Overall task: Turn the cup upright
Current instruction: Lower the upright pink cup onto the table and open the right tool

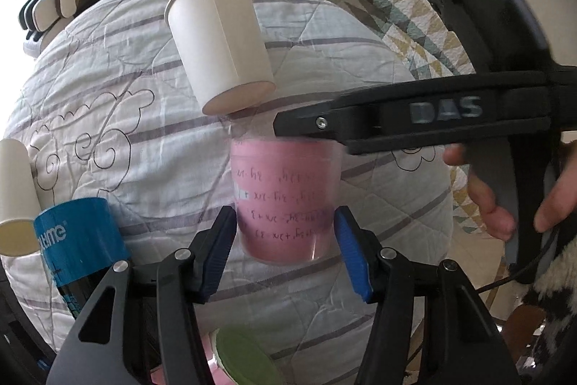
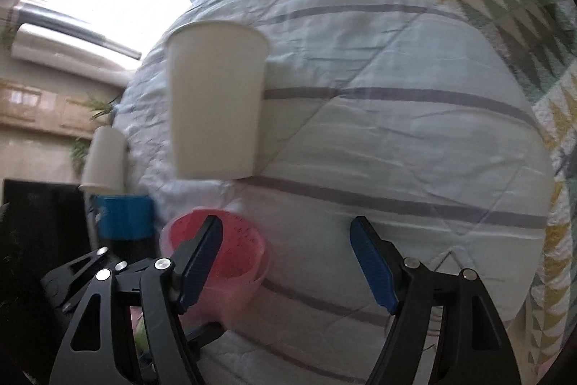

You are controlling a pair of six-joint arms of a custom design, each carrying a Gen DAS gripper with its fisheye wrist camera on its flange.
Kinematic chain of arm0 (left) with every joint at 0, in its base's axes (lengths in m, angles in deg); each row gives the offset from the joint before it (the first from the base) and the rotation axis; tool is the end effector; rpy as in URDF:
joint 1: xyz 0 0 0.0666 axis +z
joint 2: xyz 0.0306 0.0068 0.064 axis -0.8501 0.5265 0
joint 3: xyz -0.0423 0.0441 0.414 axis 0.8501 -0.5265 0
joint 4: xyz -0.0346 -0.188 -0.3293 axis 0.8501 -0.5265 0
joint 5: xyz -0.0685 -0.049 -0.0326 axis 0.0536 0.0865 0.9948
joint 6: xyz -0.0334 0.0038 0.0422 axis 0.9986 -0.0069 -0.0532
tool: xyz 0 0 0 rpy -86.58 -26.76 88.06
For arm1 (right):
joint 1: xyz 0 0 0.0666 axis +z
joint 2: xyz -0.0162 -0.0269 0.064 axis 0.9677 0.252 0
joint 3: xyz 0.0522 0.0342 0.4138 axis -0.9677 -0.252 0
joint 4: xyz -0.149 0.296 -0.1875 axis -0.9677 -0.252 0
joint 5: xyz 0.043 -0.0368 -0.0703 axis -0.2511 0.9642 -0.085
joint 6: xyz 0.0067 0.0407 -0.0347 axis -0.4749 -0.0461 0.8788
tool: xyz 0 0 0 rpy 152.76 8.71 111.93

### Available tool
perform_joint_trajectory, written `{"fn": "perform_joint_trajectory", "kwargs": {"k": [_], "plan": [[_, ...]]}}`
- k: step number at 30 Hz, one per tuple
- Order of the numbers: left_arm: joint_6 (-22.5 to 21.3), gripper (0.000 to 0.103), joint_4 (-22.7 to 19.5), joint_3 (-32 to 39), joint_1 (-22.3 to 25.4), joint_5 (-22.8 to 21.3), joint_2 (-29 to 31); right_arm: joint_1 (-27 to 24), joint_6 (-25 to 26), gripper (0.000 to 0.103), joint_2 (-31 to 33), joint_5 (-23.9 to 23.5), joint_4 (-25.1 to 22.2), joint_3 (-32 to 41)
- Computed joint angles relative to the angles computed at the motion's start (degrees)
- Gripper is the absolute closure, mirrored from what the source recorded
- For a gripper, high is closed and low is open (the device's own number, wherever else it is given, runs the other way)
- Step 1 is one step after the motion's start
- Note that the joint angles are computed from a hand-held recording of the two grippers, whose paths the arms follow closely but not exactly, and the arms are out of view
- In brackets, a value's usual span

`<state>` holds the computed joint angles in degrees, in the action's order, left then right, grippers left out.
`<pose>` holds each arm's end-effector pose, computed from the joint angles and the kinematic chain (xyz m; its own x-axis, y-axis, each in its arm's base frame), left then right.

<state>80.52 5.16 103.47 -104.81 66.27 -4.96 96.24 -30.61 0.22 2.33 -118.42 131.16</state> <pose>0.2733 -0.2964 0.3754 -0.8895 0.3929 -0.2331 0.4436 0.8649 -0.2350 0.3583 0.1523 0.3214 -0.9929 -0.0110 -0.1185 -0.0689 0.8647 0.4976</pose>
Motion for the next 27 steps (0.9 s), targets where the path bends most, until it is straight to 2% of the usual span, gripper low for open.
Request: {"fn": "perform_joint_trajectory", "kwargs": {"k": [2, 5, 7, 8, 11, 14, 18, 21, 26, 27], "plan": [[0.0, 0.046, 0.1, -0.4, -0.1, 0.3, -0.6, -0.2, 0.7, 0.028, -0.4, -3.1, -0.7, -0.2], [0.1, 0.046, 0.8, -0.6, -0.5, -0.3, -1.2, 0.6, 1.3, 0.030, -1.5, -4.9, -1.5, -0.2], [0.5, 0.046, 2.2, -0.5, -0.5, -1.1, -1.5, 2.0, 2.4, 0.030, -2.0, -4.9, -2.8, 0.4], [0.2, 0.046, 2.6, -0.4, -0.4, -1.4, -1.7, 3.3, 2.6, 0.029, -2.3, -3.4, -3.8, 0.7], [-0.6, 0.046, 2.4, 0.1, -0.7, -2.7, -1.3, 4.1, -1.0, 0.029, -3.8, -1.7, -1.7, -0.5], [-1.0, 0.046, -0.2, 0.5, -0.6, -1.8, 0.2, 3.9, -4.2, 0.029, -4.0, -0.5, 0.1, -1.8], [-1.3, 0.044, -1.7, 0.6, -0.7, -2.0, 0.2, 3.0, -7.8, 0.029, -5.0, 0.1, 2.0, -3.7], [-1.9, 0.038, -1.8, 0.8, -0.8, -2.8, -0.4, 2.0, -9.8, 0.029, -5.9, 0.2, 2.8, -4.5], [-2.3, 0.015, -3.2, 1.0, -0.8, -3.1, -0.3, 3.0, -10.7, 0.030, -7.0, 1.1, 2.4, -4.4], [-2.4, 0.013, -3.9, 0.9, -0.9, -3.7, -0.7, 2.6, -10.9, 0.030, -7.8, 0.7, 2.6, -4.5]]}}
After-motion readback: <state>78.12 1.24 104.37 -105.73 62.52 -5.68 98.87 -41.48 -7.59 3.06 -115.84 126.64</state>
